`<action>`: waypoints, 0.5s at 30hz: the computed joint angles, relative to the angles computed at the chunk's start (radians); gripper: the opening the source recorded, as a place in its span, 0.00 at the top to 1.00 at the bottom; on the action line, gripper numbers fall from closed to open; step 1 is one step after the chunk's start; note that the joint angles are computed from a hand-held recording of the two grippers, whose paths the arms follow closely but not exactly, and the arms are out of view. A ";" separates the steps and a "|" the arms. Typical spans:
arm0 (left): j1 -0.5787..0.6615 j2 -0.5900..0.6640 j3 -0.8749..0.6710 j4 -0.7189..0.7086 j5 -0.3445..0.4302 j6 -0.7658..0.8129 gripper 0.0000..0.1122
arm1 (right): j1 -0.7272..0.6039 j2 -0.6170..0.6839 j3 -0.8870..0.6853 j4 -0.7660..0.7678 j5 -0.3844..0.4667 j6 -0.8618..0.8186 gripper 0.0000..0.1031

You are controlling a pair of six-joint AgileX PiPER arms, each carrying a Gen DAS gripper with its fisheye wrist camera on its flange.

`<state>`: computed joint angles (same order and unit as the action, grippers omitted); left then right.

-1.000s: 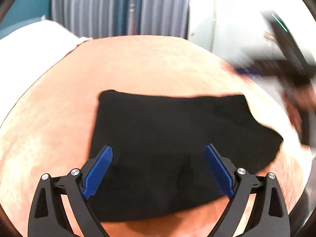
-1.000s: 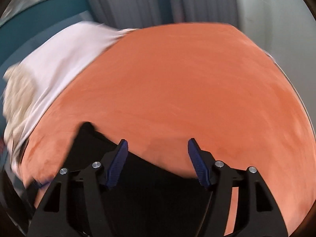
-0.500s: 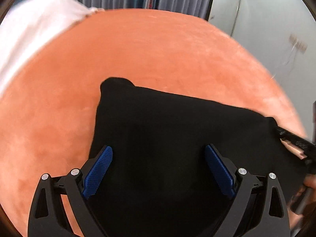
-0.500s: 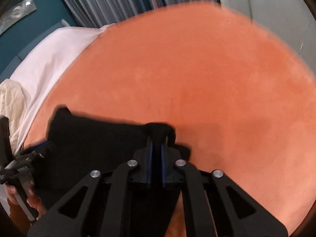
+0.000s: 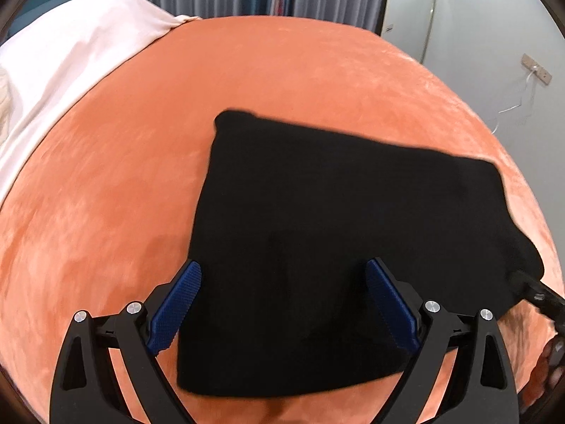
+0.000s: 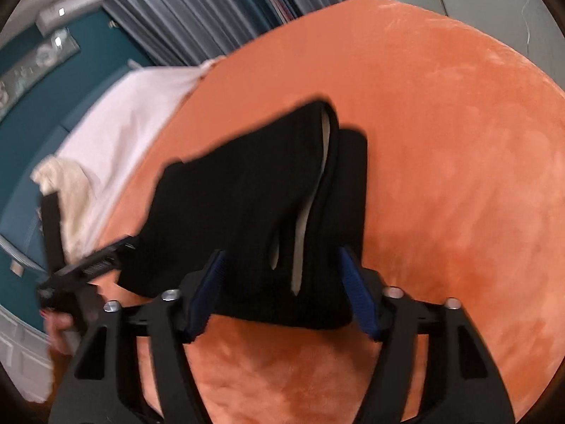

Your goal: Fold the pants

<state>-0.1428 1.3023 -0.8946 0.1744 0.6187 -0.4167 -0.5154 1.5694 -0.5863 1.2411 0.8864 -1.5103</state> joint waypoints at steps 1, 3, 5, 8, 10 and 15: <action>-0.001 -0.014 0.015 0.009 0.004 -0.007 0.18 | 0.010 -0.036 0.017 -0.002 -0.025 -0.003 0.65; -0.022 -0.023 0.028 0.066 0.024 -0.055 0.18 | -0.051 -0.122 0.032 -0.013 0.039 -0.001 0.77; -0.017 -0.008 0.041 0.059 -0.001 -0.045 0.13 | -0.102 -0.089 0.020 0.002 0.078 -0.023 0.81; 0.059 0.028 0.054 -0.132 -0.048 0.101 0.13 | -0.108 0.101 -0.011 0.019 0.062 -0.105 0.75; 0.122 0.017 0.052 -0.279 -0.024 0.218 0.13 | -0.221 0.061 0.005 0.004 0.174 -0.115 0.70; 0.094 -0.073 0.066 -0.222 0.022 0.118 0.13 | -0.399 -0.136 0.133 -0.055 0.248 -0.235 0.76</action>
<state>-0.0487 1.2290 -0.8285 -0.0473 0.6405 -0.2991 -0.9146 1.4335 -0.4529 1.1865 1.1340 -1.7453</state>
